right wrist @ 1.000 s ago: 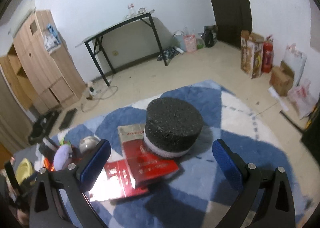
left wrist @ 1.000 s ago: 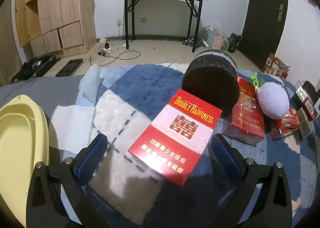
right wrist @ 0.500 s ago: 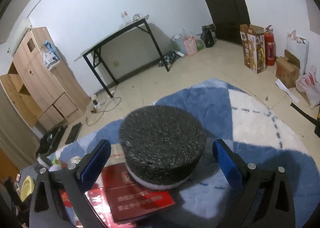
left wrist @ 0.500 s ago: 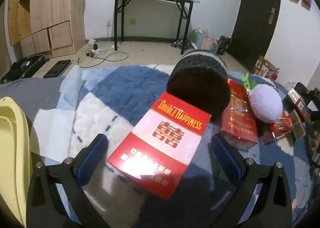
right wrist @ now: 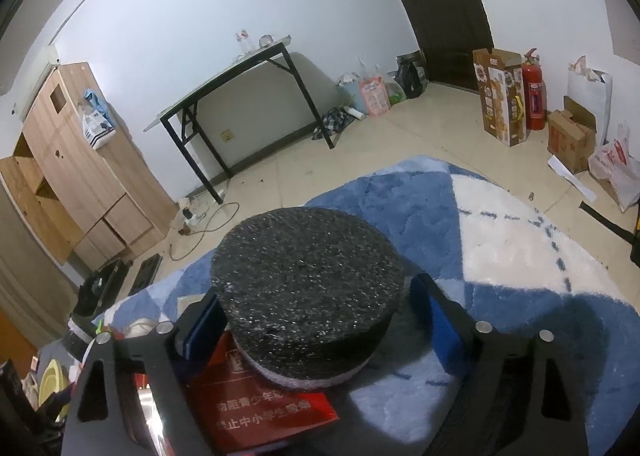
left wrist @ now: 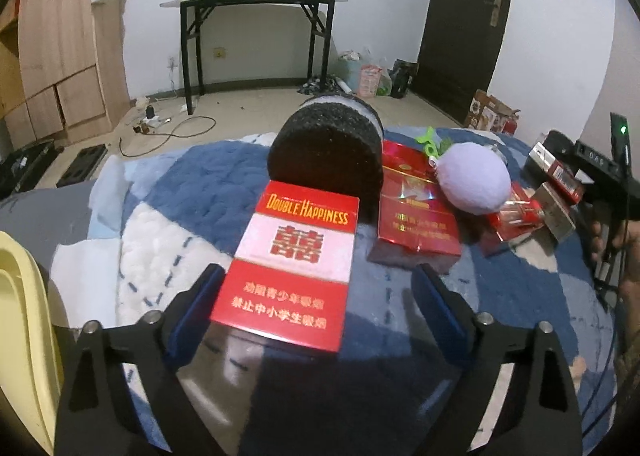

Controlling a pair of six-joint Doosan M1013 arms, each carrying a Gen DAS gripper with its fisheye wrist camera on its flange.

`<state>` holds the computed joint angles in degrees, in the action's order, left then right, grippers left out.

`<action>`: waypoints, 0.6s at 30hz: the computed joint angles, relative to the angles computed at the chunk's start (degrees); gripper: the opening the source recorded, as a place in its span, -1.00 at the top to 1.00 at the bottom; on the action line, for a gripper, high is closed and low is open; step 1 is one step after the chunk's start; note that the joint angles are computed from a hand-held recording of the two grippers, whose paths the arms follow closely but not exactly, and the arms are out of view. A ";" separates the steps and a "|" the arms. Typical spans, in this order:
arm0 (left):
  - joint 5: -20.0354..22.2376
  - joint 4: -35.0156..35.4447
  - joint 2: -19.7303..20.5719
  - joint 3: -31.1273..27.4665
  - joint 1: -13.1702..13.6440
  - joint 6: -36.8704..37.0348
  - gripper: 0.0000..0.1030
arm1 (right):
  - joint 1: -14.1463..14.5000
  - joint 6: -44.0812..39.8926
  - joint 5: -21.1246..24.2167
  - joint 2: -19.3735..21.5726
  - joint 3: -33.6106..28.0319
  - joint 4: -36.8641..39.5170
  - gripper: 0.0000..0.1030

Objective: Organize rigid objects
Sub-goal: 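Close the left tool on the Double Happiness pack while the right tool grasps the black foam cylinder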

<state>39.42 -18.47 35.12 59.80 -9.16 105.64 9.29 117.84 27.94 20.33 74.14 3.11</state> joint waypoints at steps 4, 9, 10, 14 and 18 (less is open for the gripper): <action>-0.71 6.72 0.86 -1.10 -0.14 -9.70 -0.81 | -0.12 -0.28 -0.23 0.07 0.05 0.57 -0.69; 0.33 5.31 1.50 -1.67 -0.03 -9.50 -0.67 | -0.20 -1.55 -0.53 0.02 0.24 1.78 -0.50; 0.00 4.96 1.37 -1.44 -0.13 -8.43 -0.38 | -0.26 -2.27 -0.52 -0.05 0.36 2.54 -0.44; -0.85 6.18 0.97 -0.73 -0.78 -6.74 -0.23 | -0.14 -2.48 -0.80 -0.05 0.37 1.99 -0.32; -1.56 4.83 0.44 0.02 -0.78 -4.66 -0.15 | -0.06 -2.33 -1.11 -0.10 0.53 1.61 -0.31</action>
